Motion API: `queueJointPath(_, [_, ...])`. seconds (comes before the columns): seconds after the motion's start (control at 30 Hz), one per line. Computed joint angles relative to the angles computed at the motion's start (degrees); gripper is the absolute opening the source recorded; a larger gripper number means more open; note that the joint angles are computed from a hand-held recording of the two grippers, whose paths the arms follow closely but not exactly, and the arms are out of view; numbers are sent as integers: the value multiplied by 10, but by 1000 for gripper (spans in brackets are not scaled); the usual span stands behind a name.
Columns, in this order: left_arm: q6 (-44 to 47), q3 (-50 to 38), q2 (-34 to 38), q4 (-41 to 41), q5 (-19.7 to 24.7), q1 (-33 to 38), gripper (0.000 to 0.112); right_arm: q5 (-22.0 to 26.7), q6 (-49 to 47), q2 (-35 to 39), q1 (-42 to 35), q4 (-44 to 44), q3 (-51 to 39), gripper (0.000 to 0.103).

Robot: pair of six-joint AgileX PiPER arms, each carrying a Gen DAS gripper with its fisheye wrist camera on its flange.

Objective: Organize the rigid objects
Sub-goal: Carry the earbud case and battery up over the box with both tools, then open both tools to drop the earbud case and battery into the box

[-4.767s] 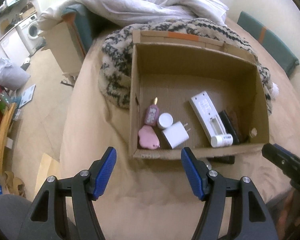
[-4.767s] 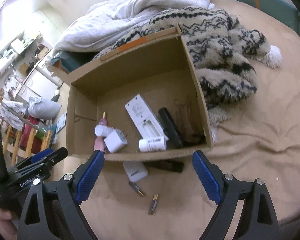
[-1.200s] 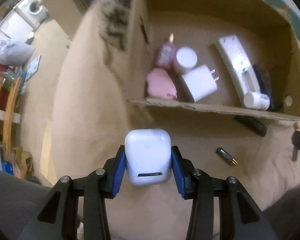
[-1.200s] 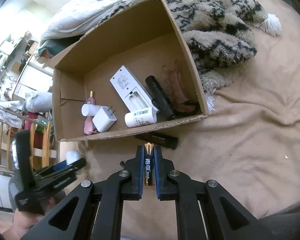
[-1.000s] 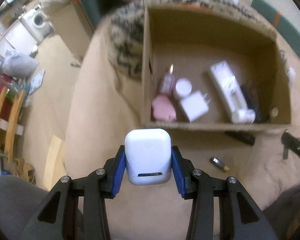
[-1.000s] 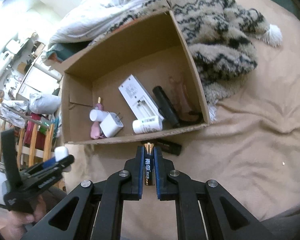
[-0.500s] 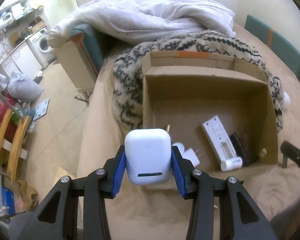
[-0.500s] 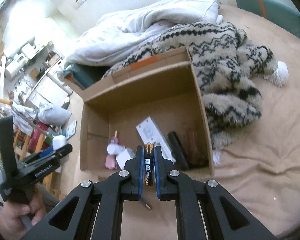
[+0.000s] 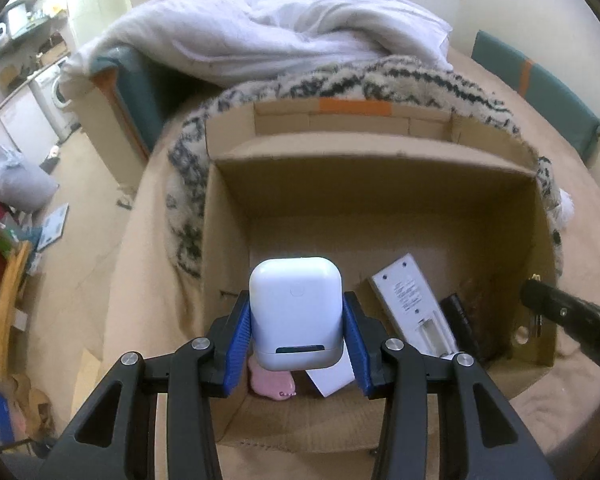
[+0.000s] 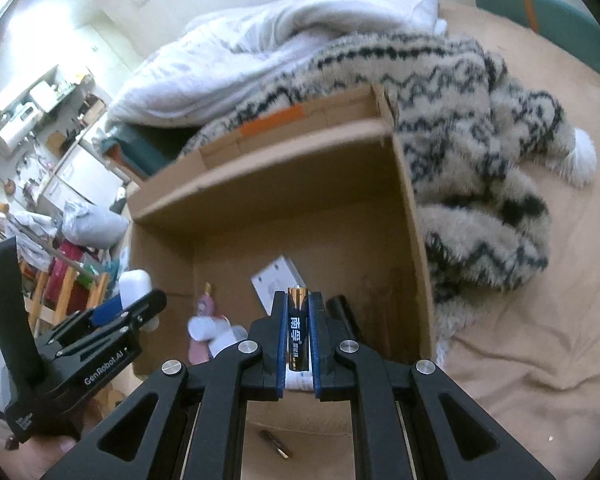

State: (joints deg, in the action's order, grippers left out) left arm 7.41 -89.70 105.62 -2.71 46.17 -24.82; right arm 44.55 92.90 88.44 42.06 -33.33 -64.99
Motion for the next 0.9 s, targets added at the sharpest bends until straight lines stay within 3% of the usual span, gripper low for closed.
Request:
queueJointPath(0.53, [-11,36,15,23,-34,-8,40,12,-33,47,-3,46,-16,11])
queueJointPath(0.9, [-28,51,0,47,-52,-9,40,9,8,34,2,12,-3,11])
